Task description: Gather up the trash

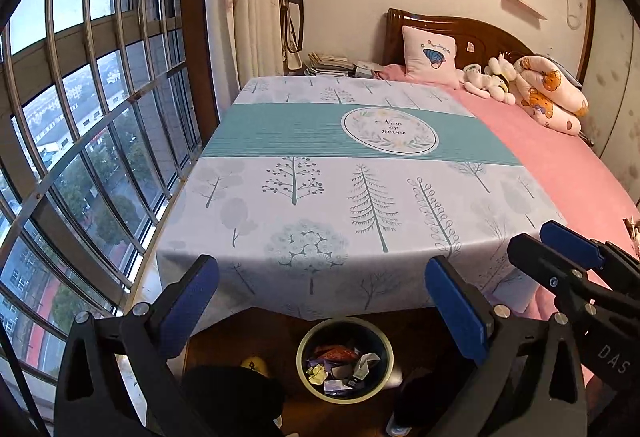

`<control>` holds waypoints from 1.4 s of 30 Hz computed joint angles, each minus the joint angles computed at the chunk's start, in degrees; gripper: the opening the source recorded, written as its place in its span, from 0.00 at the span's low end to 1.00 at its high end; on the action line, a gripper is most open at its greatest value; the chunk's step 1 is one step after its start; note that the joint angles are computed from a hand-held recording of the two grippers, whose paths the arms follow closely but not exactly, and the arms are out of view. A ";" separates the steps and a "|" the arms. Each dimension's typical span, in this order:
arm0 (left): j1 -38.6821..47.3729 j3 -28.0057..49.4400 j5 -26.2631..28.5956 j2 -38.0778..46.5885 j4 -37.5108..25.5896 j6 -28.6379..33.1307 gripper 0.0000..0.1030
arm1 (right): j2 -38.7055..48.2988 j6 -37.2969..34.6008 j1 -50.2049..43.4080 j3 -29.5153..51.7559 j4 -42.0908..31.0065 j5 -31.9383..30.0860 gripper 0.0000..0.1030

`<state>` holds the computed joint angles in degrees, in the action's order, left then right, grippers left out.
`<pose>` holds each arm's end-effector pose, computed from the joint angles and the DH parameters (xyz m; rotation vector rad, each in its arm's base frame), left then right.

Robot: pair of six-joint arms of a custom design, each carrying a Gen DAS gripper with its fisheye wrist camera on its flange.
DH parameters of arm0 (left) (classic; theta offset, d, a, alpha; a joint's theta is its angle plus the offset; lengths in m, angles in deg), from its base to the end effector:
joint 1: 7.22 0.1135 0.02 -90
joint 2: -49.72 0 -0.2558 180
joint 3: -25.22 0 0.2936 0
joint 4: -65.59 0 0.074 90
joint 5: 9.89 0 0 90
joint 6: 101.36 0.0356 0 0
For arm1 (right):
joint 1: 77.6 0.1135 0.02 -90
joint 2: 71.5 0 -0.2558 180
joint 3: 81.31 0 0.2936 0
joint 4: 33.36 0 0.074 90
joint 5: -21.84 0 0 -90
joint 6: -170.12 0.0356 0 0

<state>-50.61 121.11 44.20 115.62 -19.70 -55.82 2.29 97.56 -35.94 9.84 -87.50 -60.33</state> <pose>0.1803 -0.1417 0.4092 -0.2530 2.2858 0.0381 0.2396 0.2066 0.3813 -0.3943 2.2033 0.4195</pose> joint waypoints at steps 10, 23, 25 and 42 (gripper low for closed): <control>-0.49 1.26 -0.96 1.04 -1.81 -2.21 0.99 | -0.17 -0.07 -0.08 -0.31 0.39 -0.14 0.52; -0.83 3.07 -1.30 1.45 -1.92 -1.86 0.99 | -1.69 -0.83 0.46 -0.28 1.48 1.16 0.52; -1.02 3.42 -1.55 1.71 -2.04 -1.99 0.99 | -1.76 -0.88 0.40 -0.34 1.57 1.01 0.52; -1.53 5.27 -2.31 3.06 -3.65 -2.84 0.99 | -1.87 -1.05 0.35 -0.16 1.45 1.38 0.52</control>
